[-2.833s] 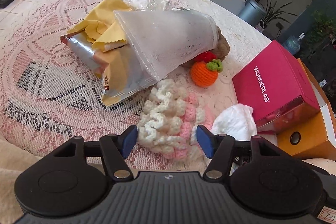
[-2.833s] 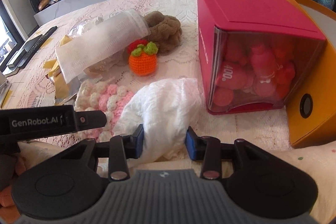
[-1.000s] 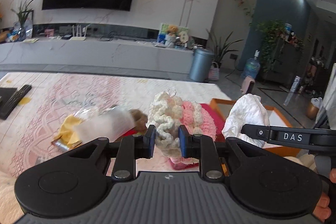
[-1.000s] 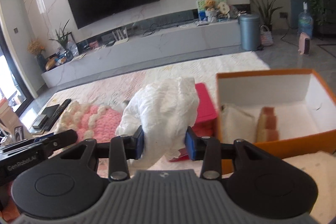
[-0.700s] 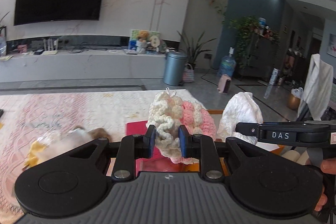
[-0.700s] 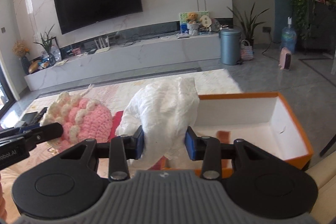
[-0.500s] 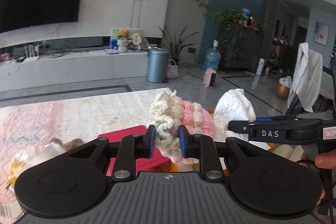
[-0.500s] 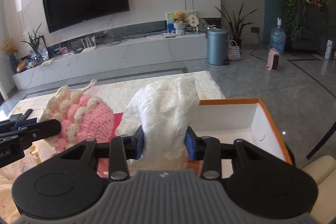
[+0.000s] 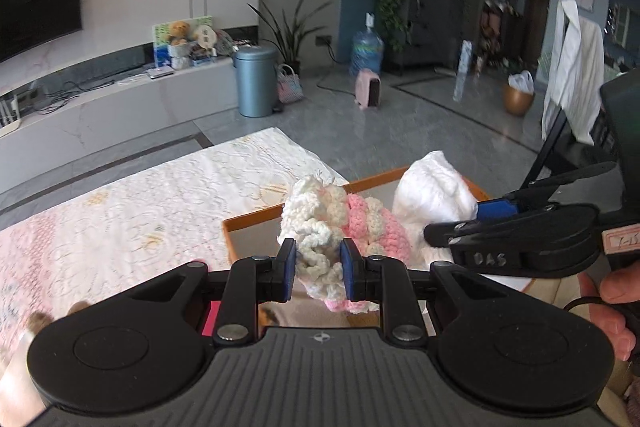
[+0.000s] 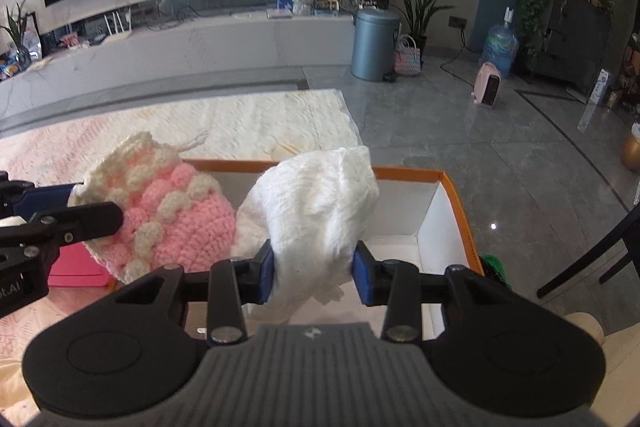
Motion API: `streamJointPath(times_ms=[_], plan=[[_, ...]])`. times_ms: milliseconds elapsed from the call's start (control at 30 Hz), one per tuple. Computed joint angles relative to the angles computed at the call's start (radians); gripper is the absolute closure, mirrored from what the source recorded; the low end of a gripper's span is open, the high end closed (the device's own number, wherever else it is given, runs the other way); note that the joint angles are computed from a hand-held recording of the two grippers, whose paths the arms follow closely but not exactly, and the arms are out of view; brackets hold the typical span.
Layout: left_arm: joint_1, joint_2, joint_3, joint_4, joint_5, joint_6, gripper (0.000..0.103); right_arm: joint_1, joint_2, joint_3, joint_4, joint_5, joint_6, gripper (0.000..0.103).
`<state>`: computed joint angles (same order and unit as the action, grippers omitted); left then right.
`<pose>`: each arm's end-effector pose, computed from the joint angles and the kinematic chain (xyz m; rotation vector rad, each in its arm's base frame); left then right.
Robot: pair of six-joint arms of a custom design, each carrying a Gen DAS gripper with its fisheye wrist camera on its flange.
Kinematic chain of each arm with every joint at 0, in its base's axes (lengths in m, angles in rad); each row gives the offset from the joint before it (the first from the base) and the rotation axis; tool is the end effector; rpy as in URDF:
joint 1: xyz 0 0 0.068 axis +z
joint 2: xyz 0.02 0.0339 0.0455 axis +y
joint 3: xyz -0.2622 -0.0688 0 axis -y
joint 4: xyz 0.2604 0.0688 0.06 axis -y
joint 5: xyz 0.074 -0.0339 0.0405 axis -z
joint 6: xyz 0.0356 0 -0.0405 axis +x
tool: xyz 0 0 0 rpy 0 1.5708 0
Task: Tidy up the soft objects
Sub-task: 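Carry the knitted hat and white tissue with both tools over the orange box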
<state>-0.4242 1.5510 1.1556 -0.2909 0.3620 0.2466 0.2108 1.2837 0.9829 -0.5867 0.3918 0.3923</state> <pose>0.3240 -0.1602 0.2627 0.9222 2.0549 -0.5033 0.2764 0.0452 0.2622 0.3818 2.3481 -0.1991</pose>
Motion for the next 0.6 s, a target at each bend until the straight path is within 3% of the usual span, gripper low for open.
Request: streamJointPath(times_ms=[600], plan=[[-0.077, 0.267, 0.184, -0.067, -0.093, 0.074, 0.077, -0.143, 0.292, 0.095, 0.051, -0.119, -0.111, 0.062]])
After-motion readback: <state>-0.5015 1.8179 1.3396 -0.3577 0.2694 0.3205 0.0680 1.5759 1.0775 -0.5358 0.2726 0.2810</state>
